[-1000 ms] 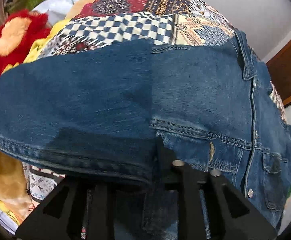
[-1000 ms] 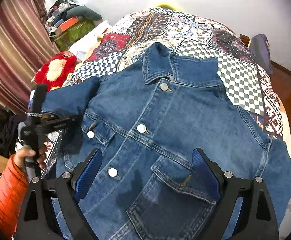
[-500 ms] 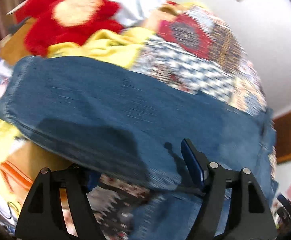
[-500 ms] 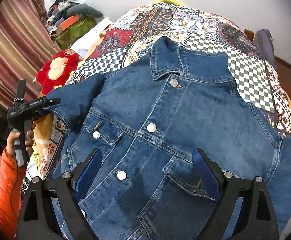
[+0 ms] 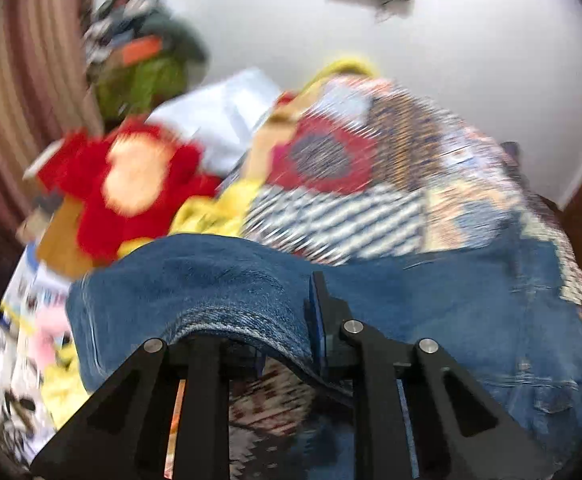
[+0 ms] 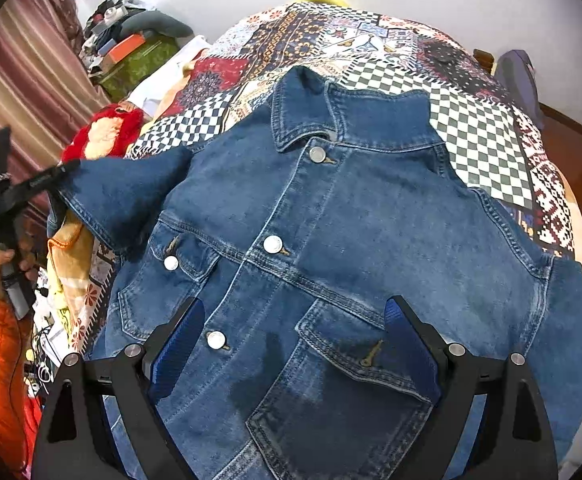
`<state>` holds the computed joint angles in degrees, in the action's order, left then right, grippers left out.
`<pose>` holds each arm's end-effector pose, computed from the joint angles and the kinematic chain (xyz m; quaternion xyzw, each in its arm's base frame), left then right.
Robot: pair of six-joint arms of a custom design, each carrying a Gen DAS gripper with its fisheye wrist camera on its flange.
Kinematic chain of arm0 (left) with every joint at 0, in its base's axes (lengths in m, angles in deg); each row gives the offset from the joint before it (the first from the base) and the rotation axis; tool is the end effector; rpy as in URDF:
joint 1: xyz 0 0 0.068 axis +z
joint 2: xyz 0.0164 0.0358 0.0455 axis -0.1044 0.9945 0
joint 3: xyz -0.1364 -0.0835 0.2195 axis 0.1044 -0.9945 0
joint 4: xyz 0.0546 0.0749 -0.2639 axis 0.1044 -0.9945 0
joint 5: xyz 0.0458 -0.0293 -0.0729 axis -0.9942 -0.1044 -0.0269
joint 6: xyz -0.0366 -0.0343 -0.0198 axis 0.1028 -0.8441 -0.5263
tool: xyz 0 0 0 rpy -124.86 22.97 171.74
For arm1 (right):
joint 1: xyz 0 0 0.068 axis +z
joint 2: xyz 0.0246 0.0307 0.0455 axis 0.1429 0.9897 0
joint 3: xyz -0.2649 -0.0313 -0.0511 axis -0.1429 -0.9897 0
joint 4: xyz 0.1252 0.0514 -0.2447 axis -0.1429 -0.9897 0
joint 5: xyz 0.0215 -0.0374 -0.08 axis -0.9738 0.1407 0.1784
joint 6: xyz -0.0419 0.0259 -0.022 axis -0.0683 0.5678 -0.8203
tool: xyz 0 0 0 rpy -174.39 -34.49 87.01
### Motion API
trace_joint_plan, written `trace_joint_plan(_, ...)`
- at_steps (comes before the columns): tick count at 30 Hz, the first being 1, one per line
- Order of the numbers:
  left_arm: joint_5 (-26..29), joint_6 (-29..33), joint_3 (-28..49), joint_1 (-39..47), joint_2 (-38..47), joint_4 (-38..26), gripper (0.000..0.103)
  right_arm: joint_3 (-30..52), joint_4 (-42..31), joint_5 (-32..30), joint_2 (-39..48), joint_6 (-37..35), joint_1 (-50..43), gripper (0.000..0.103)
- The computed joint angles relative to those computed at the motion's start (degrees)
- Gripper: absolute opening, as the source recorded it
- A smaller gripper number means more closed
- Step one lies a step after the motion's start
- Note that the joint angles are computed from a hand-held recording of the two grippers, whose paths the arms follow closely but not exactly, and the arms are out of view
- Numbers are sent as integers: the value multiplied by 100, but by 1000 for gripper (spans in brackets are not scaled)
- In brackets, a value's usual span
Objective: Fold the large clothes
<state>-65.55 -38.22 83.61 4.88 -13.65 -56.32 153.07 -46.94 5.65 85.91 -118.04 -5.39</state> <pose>0.1521 0.0338 0.3071 -0.2128 0.9058 0.0537 0.3625 0.2367 -0.0403 0.2755 -0.2256 0.9405 0.1792 0.1803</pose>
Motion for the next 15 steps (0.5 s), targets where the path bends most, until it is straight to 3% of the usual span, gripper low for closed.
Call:
trace_joint_plan(5, -1097, -855, 559, -2477, 610, 96, 18, 212, -193, -136, 54, -189, -325, 91)
trace_joint_plan(7, -1094, -1186, 587, -3091, 993, 231, 18, 299, -295, -185, 72, -312, -497, 91)
trace_joint_plan(9, -729, -1481, 491, -3578, 1433, 467, 18, 388, -408, -229, 94, -457, -686, 91)
trace_joint_plan(15, -253, -1891, 278, -4682, 2681, 981, 21, 585, -668, -217, 197, -932, -1267, 91)
